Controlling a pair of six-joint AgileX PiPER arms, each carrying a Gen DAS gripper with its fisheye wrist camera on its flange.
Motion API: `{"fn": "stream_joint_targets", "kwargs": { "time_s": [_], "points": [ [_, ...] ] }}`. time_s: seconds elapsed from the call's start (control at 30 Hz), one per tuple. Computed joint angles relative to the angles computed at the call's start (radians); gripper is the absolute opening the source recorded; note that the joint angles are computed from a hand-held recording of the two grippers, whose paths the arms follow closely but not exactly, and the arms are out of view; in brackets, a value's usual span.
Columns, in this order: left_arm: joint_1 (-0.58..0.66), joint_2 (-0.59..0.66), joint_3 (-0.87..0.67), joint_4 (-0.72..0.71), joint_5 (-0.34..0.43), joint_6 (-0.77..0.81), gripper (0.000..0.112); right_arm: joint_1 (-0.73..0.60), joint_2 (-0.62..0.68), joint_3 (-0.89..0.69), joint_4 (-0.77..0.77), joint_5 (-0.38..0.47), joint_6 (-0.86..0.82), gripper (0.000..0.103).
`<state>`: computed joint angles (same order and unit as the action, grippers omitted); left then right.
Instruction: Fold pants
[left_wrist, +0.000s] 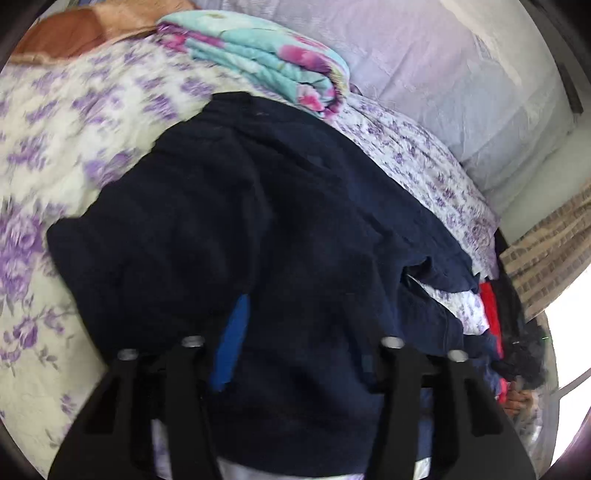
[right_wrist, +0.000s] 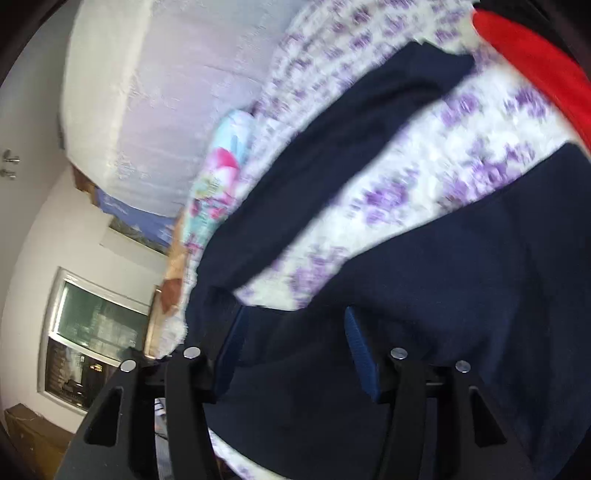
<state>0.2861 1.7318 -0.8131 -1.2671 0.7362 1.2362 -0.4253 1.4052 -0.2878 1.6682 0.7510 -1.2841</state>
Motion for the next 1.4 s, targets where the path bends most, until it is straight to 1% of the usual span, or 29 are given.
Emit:
{"fn": "stream_joint_targets", "kwargs": {
  "time_s": [0.03,0.07,0.1,0.13,0.17,0.2,0.23,0.27,0.3,0.33,0.37,0.4,0.53,0.63,0.67,0.77,0.87,0.9,0.93,0.97,1.0,1.03,1.1,1.13,1.17,1.2,1.27,1.33,1.4],
  "points": [
    [0.037,0.018,-0.005,0.007,0.026,-0.001,0.015,-0.051,0.003,0.032,-0.004,0.000,-0.022,0.034],
    [0.075,0.040,-0.019,0.021,0.057,-0.013,0.002,-0.143,0.022,0.041,-0.048,0.040,-0.035,0.014],
    [0.123,0.067,-0.034,0.027,0.109,-0.026,0.001,-0.227,0.001,0.053,-0.099,0.057,-0.028,0.007],
    [0.147,0.074,-0.041,0.033,0.132,-0.041,0.001,-0.271,-0.047,0.058,-0.146,0.052,0.003,0.008],
    [0.159,0.057,-0.046,0.050,0.122,-0.073,0.005,-0.296,-0.113,0.053,-0.215,0.032,0.072,0.011],
    [0.152,0.026,-0.042,0.057,0.087,-0.088,0.010,-0.313,-0.164,0.046,-0.272,0.017,0.127,0.014],
    [0.141,-0.008,-0.040,0.057,0.055,-0.098,0.037,-0.307,-0.226,0.036,-0.319,-0.010,0.193,0.021],
    [0.136,-0.038,-0.045,0.046,0.041,-0.097,0.073,-0.317,-0.257,0.022,-0.344,0.001,0.218,0.039],
    [0.125,-0.075,-0.046,0.016,0.022,-0.093,0.085,-0.315,-0.275,0.008,-0.350,0.013,0.229,0.050],
    [0.108,-0.092,-0.063,-0.003,0.006,-0.100,0.090,-0.297,-0.293,-0.010,-0.353,0.006,0.249,0.055],
    [0.085,-0.095,-0.094,-0.001,-0.003,-0.122,0.090,-0.264,-0.302,-0.030,-0.346,-0.019,0.268,0.060],
    [0.055,-0.081,-0.144,0.013,-0.003,-0.159,0.090,-0.232,-0.293,-0.050,-0.330,-0.039,0.273,0.060],
    [-0.070,0.027,-0.332,0.040,-0.034,-0.317,0.092,-0.144,-0.100,-0.211,-0.193,-0.052,0.226,0.060],
    [-0.162,0.177,-0.517,0.072,0.010,-0.429,0.092,-0.061,0.064,-0.359,-0.110,-0.031,0.224,0.060],
    [-0.192,0.207,-0.552,0.092,0.000,-0.460,0.092,-0.017,0.123,-0.414,-0.086,-0.040,0.226,0.060],
    [-0.288,0.299,-0.670,0.262,-0.065,-0.620,0.092,0.083,0.265,-0.561,-0.121,-0.075,0.288,0.064],
    [-0.338,0.378,-0.763,0.516,-0.106,-0.826,0.092,0.104,0.397,-0.680,-0.275,-0.148,0.424,0.066],
    [-0.332,0.399,-0.771,0.547,-0.109,-0.837,0.092,0.091,0.415,-0.682,-0.288,-0.185,0.433,0.062],
    [-0.317,0.410,-0.769,0.537,-0.097,-0.808,0.090,0.043,0.426,-0.673,-0.260,-0.184,0.401,0.054],
    [-0.291,0.421,-0.776,0.488,-0.057,-0.740,0.087,-0.008,0.439,-0.673,-0.254,-0.153,0.392,0.030],
    [-0.274,0.412,-0.756,0.456,-0.044,-0.694,0.084,-0.044,0.438,-0.672,-0.271,-0.143,0.417,0.016],
    [-0.262,0.403,-0.753,0.456,-0.030,-0.687,0.082,-0.073,0.414,-0.662,-0.289,-0.159,0.438,0.017],
    [-0.238,0.380,-0.765,0.472,-0.001,-0.731,0.083,-0.093,0.389,-0.684,-0.344,-0.135,0.442,0.018],
    [-0.228,0.362,-0.764,0.466,-0.008,-0.739,0.089,-0.081,0.371,-0.713,-0.407,-0.147,0.476,0.019],
    [-0.219,0.344,-0.770,0.457,-0.035,-0.742,0.094,-0.075,0.361,-0.728,-0.430,-0.159,0.489,0.027],
    [-0.213,0.339,-0.783,0.450,-0.056,-0.736,0.094,-0.071,0.361,-0.757,-0.428,-0.172,0.490,0.041],
    [-0.208,0.344,-0.830,0.469,-0.086,-0.757,0.095,-0.075,0.371,-0.800,-0.383,-0.213,0.466,0.052],
    [-0.203,0.394,-0.927,0.509,-0.089,-0.830,0.095,-0.099,0.423,-0.873,-0.330,-0.239,0.434,0.053],
    [-0.197,0.464,-1.033,0.544,-0.066,-0.902,0.095,-0.107,0.501,-0.970,-0.403,-0.236,0.531,0.055]
  ]
}}
